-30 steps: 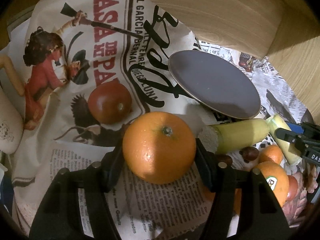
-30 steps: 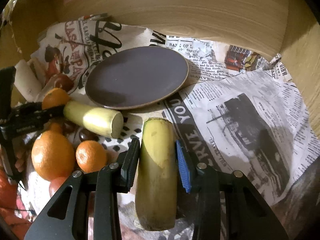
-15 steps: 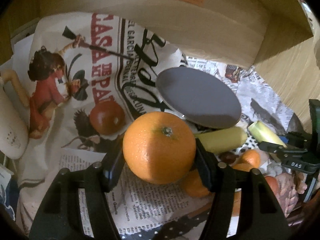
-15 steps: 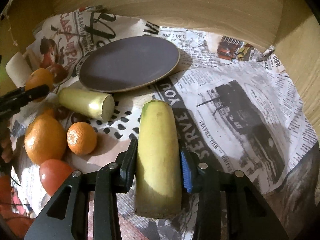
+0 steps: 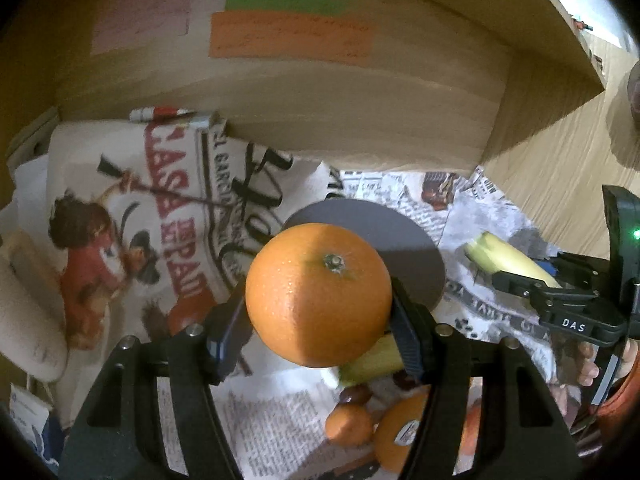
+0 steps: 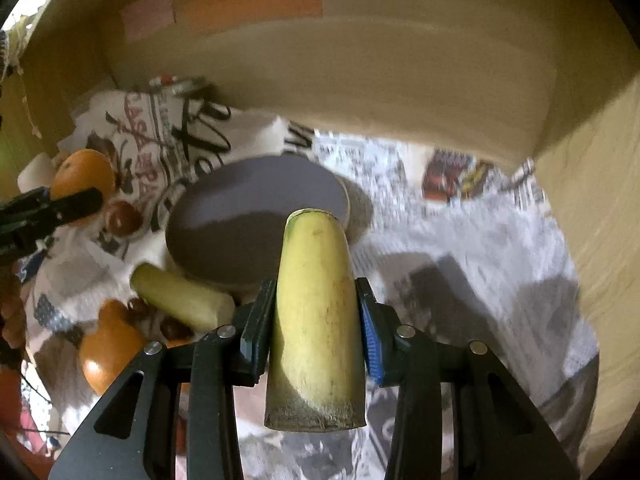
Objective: Organize fruits
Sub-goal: 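Carry the banana and orange onto the dark grey plate and open both tools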
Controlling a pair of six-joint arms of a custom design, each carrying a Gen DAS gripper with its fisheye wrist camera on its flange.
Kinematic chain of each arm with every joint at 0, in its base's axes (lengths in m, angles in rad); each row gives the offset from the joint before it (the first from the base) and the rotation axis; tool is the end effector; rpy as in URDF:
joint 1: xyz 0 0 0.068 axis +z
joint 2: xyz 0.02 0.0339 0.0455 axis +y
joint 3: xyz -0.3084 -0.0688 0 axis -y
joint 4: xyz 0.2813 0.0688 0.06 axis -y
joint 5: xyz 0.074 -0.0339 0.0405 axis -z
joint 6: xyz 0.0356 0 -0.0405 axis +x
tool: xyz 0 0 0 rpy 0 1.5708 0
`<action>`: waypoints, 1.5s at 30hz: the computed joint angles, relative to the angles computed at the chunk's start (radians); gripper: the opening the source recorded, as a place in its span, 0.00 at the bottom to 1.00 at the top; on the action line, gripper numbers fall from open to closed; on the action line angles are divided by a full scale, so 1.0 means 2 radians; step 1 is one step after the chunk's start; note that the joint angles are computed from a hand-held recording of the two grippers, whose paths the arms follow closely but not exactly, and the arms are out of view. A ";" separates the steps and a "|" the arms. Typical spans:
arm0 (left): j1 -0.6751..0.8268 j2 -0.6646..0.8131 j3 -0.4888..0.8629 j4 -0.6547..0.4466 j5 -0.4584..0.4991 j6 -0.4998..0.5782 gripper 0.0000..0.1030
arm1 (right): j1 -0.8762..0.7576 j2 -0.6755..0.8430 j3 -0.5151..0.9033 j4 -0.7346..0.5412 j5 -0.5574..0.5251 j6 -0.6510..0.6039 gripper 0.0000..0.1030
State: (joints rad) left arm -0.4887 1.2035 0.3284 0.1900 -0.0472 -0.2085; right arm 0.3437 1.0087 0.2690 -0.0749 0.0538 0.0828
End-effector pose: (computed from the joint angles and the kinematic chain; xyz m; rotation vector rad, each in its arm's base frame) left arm 0.1954 -0.1020 0.1545 0.2924 2.2559 -0.3180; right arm 0.1692 0.0585 0.1495 -0.2853 2.3712 0.1380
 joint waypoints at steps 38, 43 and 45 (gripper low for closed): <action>0.040 0.306 0.208 -0.035 0.053 0.048 0.63 | 0.018 0.339 0.211 0.059 -0.031 -0.034 0.34; 0.039 0.317 0.215 -0.039 0.042 0.052 0.63 | 0.012 0.355 0.220 0.053 -0.042 -0.034 0.34; 0.040 0.318 0.216 -0.040 0.040 0.054 0.63 | 0.011 0.362 0.224 0.049 -0.046 -0.034 0.34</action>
State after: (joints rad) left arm -0.4091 1.8399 0.7607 0.1108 0.0337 -0.0996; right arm 0.3663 1.7332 0.7175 0.0226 -0.0389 0.0155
